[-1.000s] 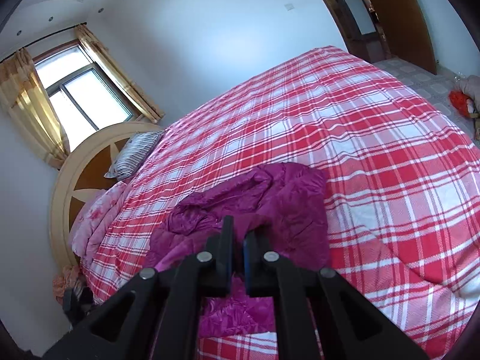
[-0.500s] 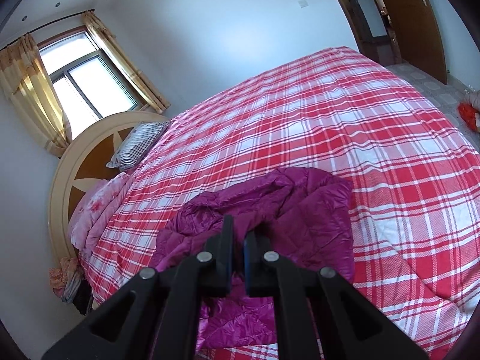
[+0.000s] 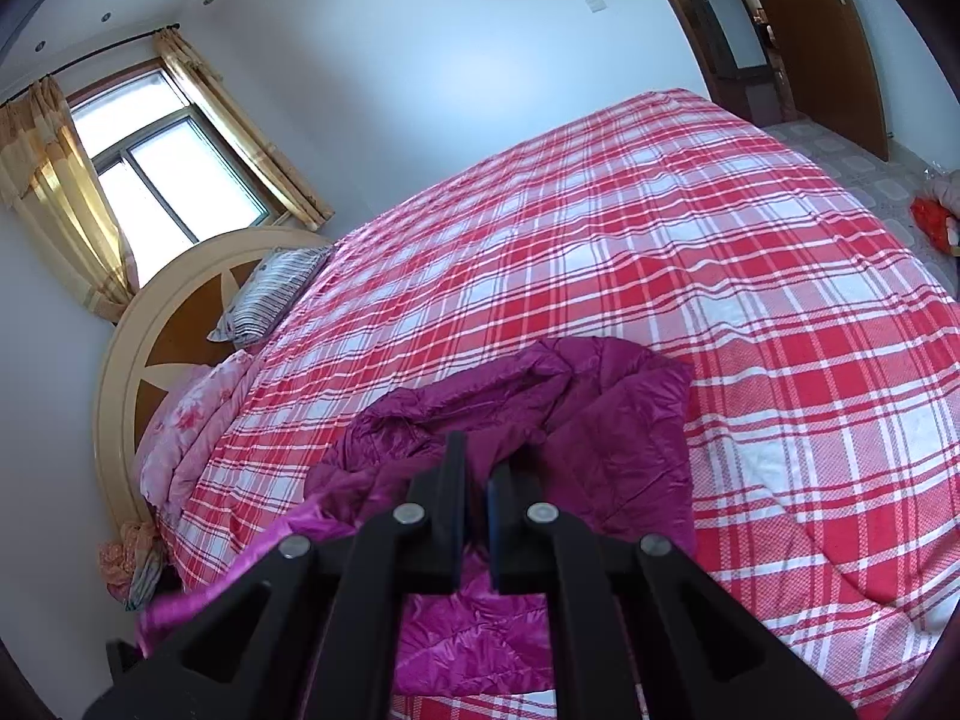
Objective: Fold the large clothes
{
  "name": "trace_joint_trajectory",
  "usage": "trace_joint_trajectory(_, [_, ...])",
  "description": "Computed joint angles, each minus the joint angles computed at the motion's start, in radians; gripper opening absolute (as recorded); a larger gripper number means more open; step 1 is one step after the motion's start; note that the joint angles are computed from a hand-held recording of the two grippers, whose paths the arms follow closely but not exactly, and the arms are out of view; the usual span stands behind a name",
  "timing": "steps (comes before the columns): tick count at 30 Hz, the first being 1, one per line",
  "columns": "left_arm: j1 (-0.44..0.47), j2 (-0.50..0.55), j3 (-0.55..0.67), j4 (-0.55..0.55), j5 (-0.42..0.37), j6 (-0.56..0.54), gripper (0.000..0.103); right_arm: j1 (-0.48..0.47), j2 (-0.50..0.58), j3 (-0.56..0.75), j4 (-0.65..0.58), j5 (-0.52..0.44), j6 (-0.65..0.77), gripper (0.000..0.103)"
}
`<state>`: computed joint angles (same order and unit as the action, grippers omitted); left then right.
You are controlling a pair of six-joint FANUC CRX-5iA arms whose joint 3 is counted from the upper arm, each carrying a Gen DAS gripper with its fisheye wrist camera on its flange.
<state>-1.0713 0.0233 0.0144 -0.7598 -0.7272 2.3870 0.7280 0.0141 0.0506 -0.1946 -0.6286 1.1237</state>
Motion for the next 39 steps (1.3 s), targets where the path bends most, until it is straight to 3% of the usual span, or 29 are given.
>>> trace_joint_trajectory(3, [0.128,-0.061,-0.044,0.089,0.103,0.028,0.02,-0.015,0.009,0.013,-0.014,0.002,0.012,0.008])
trace_joint_trajectory(8, [0.398,-0.083,-0.135,0.476,0.295,-0.186,0.02,-0.038,0.064,0.081,-0.028,-0.014,0.031,0.008])
trace_joint_trajectory(10, [0.473,-0.048,-0.135,0.583,0.295,-0.239,0.02,-0.048,0.097,0.113,-0.028,-0.021,0.027,0.008])
trace_joint_trajectory(12, [0.496,-0.006,-0.098,0.568,0.25,-0.216,0.02,-0.061,0.14,0.148,-0.017,-0.025,0.009,0.008])
trace_joint_trajectory(16, [0.501,0.104,0.016,0.501,0.08,-0.12,0.024,-0.09,0.23,0.217,-0.037,-0.045,-0.01,0.008])
trace_joint_trajectory(18, [0.492,0.121,0.035,0.449,0.053,-0.071,0.024,-0.097,0.278,0.246,-0.03,-0.052,-0.026,0.008])
trace_joint_trajectory(21, [0.491,0.111,0.009,0.422,0.116,-0.061,0.024,-0.085,0.339,0.257,0.056,-0.038,-0.092,0.008])
trace_joint_trajectory(23, [0.486,0.134,0.043,0.4,0.1,-0.069,0.024,-0.086,0.372,0.276,0.06,-0.041,-0.101,0.008])
trace_joint_trajectory(27, [0.476,0.194,0.137,0.343,-0.013,-0.073,0.024,-0.098,0.417,0.31,0.049,-0.033,-0.135,0.01])
trace_joint_trajectory(28, [0.474,0.209,0.149,0.343,-0.033,-0.071,0.024,-0.105,0.425,0.319,0.035,-0.037,-0.146,0.012])
trace_joint_trajectory(30, [0.489,0.225,0.15,0.363,-0.026,-0.08,0.024,-0.102,0.414,0.285,0.088,-0.004,-0.245,0.039])
trace_joint_trajectory(31, [0.49,0.23,0.156,0.36,-0.029,-0.074,0.024,-0.088,0.394,0.245,0.15,0.027,-0.3,0.058])
trace_joint_trajectory(32, [0.492,0.233,0.155,0.357,-0.023,-0.067,0.024,-0.071,0.375,0.209,0.219,0.051,-0.34,0.062])
trace_joint_trajectory(33, [0.49,0.237,0.158,0.347,-0.024,-0.054,0.024,-0.045,0.352,0.17,0.311,0.065,-0.37,0.062])
trace_joint_trajectory(35, [0.48,0.249,0.175,0.314,-0.041,-0.02,0.024,-0.009,0.327,0.143,0.378,0.068,-0.346,0.062])
trace_joint_trajectory(39, [0.467,0.264,0.22,0.278,-0.096,0.015,0.025,0.048,0.361,0.256,0.234,-0.038,-0.041,0.063])
